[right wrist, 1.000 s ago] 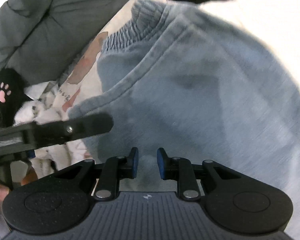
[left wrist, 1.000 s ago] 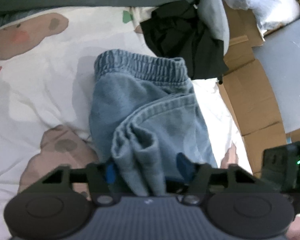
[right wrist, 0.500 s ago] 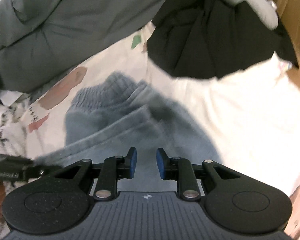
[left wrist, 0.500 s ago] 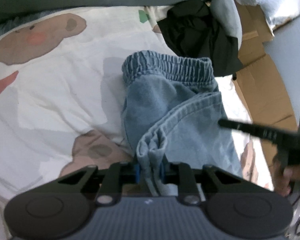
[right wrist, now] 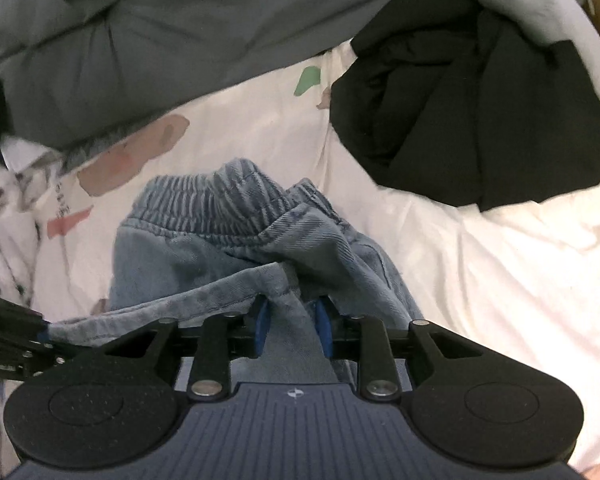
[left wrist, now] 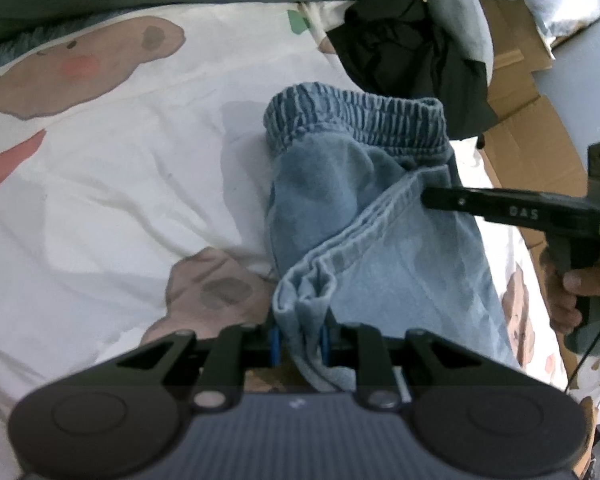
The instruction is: Fold clothes
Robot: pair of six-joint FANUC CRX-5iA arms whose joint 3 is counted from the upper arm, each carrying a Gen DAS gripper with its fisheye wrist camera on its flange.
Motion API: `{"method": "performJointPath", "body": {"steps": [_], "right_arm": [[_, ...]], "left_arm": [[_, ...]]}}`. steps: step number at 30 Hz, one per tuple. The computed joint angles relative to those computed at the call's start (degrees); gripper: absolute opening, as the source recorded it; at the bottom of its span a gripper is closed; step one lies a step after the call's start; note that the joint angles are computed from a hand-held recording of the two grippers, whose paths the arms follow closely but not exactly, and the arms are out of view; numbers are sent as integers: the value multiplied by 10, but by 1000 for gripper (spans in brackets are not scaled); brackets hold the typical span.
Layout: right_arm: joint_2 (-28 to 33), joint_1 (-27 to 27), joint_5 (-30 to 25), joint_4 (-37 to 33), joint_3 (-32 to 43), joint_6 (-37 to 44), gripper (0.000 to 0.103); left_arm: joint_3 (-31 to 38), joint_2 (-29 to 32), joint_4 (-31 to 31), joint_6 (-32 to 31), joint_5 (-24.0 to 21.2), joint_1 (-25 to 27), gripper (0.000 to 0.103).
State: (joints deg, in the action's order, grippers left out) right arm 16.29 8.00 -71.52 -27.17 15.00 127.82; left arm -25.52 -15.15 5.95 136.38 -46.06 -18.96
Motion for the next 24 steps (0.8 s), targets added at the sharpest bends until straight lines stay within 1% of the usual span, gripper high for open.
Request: {"method": "performJointPath", "body": {"steps": [4, 8, 10, 12, 15, 20, 24], "right_arm": [[13, -1, -3, -13, 6, 20, 36], [26, -6, -15, -34, 18, 17, 36], [30, -7, -21, -45, 24, 10, 30], [24, -5, -16, -44, 19, 6, 23], [6, -12, -8, -52, 6, 16, 18], [-35, -32, -3, -60, -11, 38, 16], [-63, -41, 11, -56, -15, 36, 16]], "left_arm": [[-1, 2, -3, 5, 3, -2, 20], [-7, -3, 1, -3, 5, 1, 20], [-6, -6, 2, -7, 1, 1, 20], [-3, -8, 0, -9, -2, 0, 20], [4, -10, -6, -6, -4, -3, 19], [25, -18, -27, 17, -5, -15, 19], [43, -18, -24, -3, 4, -9, 18]]}}
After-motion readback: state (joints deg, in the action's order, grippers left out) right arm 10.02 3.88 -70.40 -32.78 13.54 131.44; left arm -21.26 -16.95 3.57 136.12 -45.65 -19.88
